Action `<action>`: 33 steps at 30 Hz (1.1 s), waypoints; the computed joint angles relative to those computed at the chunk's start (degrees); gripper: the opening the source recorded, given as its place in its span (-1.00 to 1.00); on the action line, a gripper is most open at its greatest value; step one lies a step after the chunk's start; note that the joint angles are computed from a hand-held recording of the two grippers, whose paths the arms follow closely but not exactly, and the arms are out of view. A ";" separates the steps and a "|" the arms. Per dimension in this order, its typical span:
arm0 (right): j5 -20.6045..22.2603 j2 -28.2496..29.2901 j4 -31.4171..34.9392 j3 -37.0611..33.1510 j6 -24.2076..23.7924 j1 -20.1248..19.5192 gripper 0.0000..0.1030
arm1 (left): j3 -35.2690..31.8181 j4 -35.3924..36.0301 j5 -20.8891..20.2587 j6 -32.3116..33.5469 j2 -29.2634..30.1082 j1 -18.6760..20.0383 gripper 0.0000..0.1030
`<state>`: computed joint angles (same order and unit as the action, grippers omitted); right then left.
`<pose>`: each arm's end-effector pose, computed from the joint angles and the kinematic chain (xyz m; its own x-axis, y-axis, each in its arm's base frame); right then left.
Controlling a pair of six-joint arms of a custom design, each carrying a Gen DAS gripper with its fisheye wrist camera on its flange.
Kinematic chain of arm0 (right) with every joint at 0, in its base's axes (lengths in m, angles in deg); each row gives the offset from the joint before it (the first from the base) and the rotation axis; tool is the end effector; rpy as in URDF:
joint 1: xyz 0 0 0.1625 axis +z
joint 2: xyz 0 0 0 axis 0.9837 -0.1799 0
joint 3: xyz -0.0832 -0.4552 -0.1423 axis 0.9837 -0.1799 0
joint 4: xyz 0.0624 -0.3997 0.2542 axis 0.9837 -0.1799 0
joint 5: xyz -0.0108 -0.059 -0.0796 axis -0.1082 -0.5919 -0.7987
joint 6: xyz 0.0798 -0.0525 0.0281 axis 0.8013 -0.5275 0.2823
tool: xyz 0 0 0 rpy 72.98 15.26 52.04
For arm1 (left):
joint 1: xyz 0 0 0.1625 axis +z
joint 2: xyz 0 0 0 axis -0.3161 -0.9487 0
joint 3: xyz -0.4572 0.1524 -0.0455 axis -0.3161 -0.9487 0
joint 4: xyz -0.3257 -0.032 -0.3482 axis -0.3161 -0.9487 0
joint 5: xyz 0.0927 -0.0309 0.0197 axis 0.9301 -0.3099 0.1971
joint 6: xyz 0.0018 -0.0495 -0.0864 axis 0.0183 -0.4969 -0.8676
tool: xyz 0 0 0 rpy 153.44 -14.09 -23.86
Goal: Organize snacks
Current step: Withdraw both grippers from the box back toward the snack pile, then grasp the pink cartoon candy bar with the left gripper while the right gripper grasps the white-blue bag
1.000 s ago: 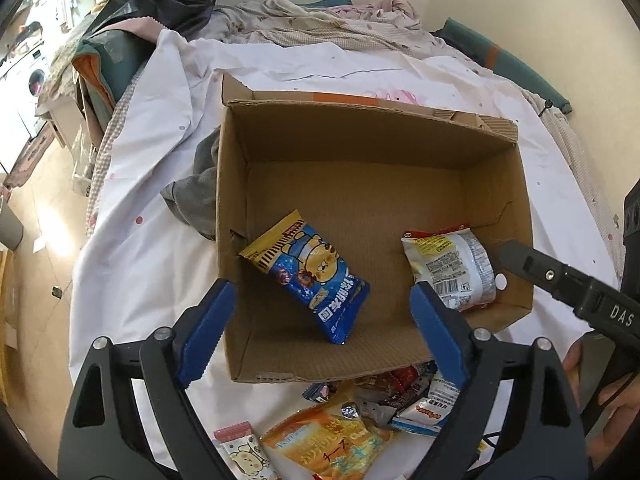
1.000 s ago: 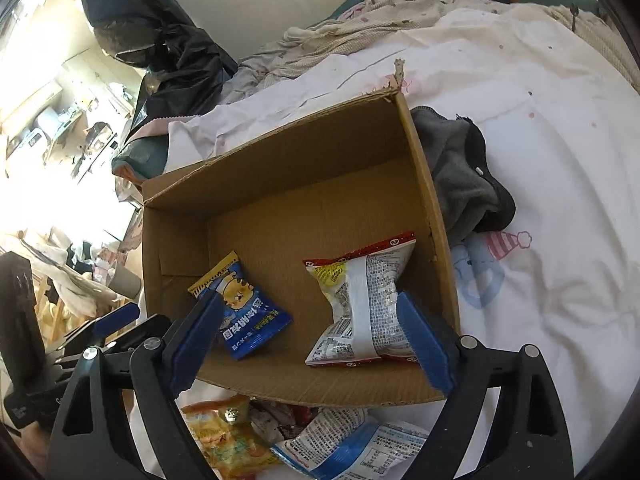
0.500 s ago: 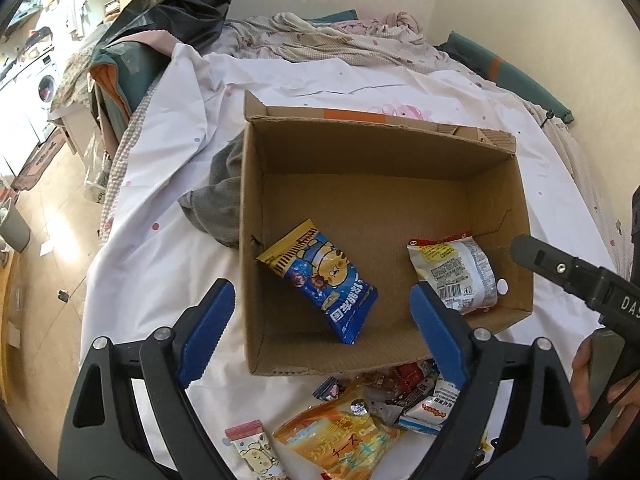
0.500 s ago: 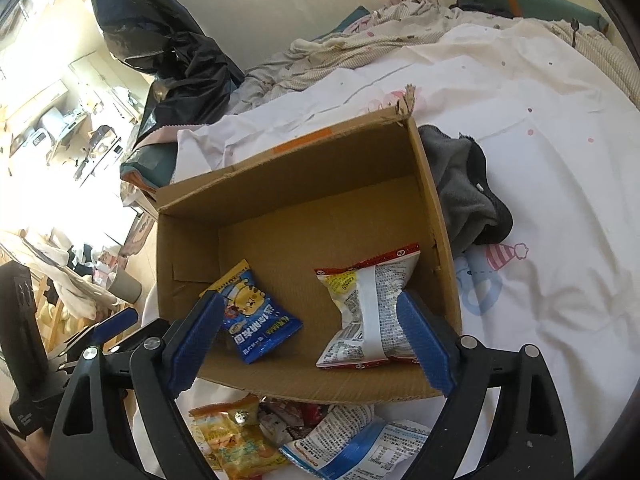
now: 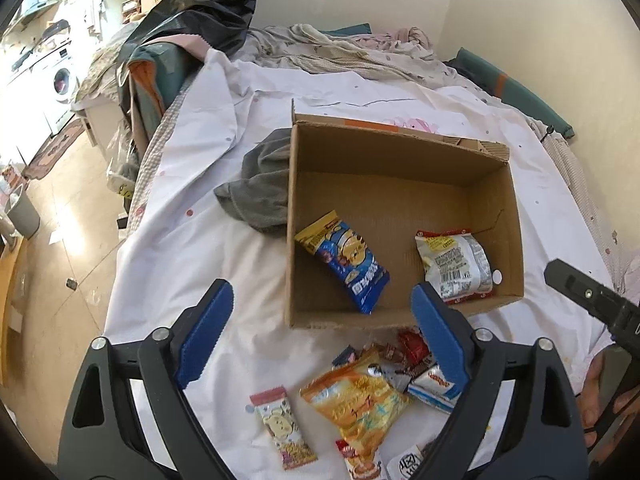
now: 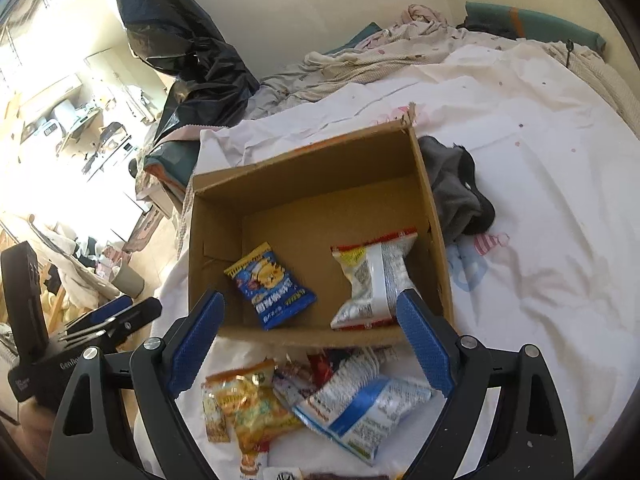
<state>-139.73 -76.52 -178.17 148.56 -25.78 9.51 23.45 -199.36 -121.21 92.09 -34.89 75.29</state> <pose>0.0854 -0.7410 0.3186 -0.9164 0.2229 0.3325 -0.1209 0.6377 -0.7608 -0.3405 -0.8593 0.0715 -0.7311 0.4321 -0.5280 0.6240 0.7365 -0.2613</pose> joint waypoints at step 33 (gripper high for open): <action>-1.44 -4.76 4.98 7.84 14.21 -2.98 0.92 | 3.29 25.66 2.55 -27.41 -2.07 4.00 0.47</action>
<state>-141.17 -81.28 -173.19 156.40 -11.57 6.53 26.74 -173.70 -118.65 64.68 -36.96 79.28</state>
